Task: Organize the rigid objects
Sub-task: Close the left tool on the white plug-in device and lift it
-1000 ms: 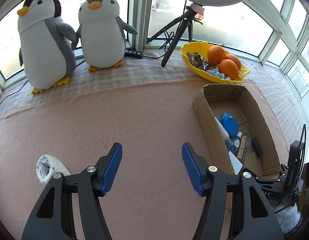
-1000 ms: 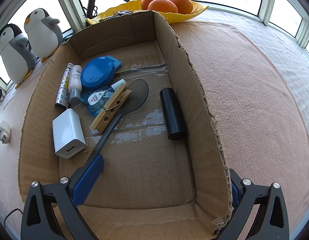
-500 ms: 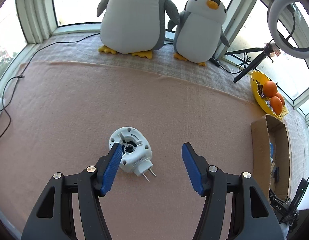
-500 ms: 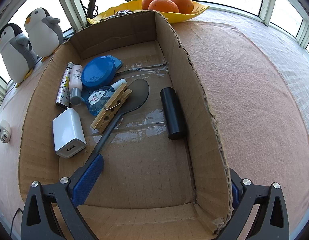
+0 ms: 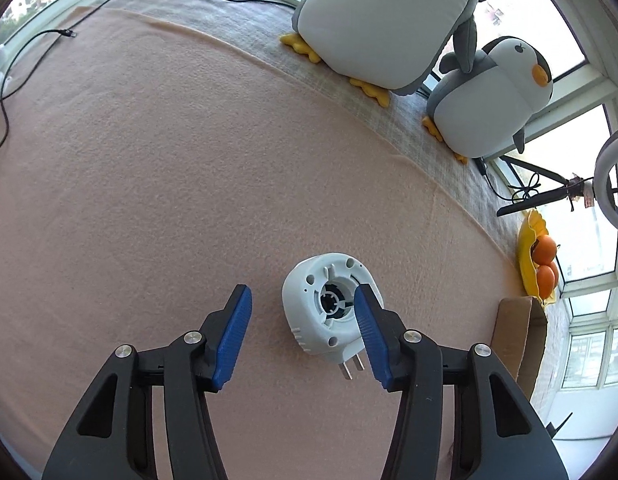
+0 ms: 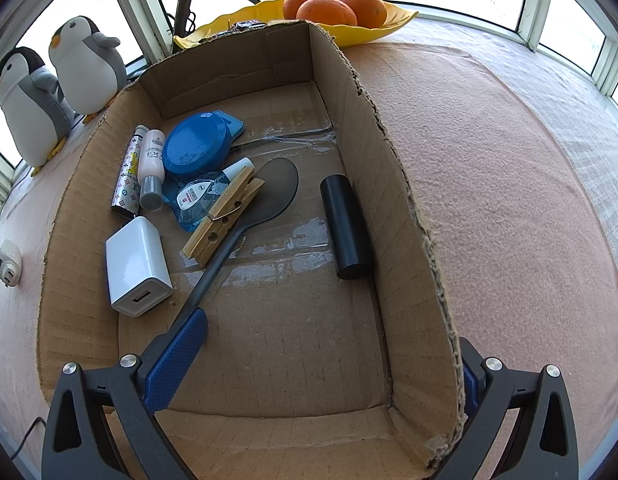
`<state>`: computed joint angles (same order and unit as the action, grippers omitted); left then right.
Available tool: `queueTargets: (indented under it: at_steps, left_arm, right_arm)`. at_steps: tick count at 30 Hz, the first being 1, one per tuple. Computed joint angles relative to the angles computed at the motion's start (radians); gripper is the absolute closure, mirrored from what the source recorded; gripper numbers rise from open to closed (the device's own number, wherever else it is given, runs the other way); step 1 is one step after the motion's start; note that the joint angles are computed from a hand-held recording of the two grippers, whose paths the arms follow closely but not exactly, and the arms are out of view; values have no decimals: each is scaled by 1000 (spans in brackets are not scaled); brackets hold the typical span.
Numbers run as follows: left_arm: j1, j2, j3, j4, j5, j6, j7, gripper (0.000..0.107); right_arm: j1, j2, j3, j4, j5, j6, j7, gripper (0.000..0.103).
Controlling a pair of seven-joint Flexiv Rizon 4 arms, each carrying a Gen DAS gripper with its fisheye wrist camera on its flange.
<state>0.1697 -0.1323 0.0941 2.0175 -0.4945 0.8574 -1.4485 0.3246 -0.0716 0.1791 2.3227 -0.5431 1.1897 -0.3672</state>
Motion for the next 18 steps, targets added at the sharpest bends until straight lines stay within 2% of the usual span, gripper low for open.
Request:
queueTargets:
  at_steps: [4, 10, 16, 18]
  left_arm:
    - [2, -10, -3, -6, -4, -12, 7, 58]
    - [-1, -29, -5, -21, 23, -30, -1, 71]
    - [-1, -36, -11, -24, 16, -38, 17, 72]
    - [-1, -33, -13, -19, 4, -34, 31, 79]
  right_arm:
    - [0, 1, 0, 1, -1, 0, 1, 0]
    - [0, 0, 0, 0, 1, 0, -1, 0]
    - [0, -1, 0, -1, 0, 0, 0, 0]
    - [0, 1, 1, 0, 1, -1, 0, 0]
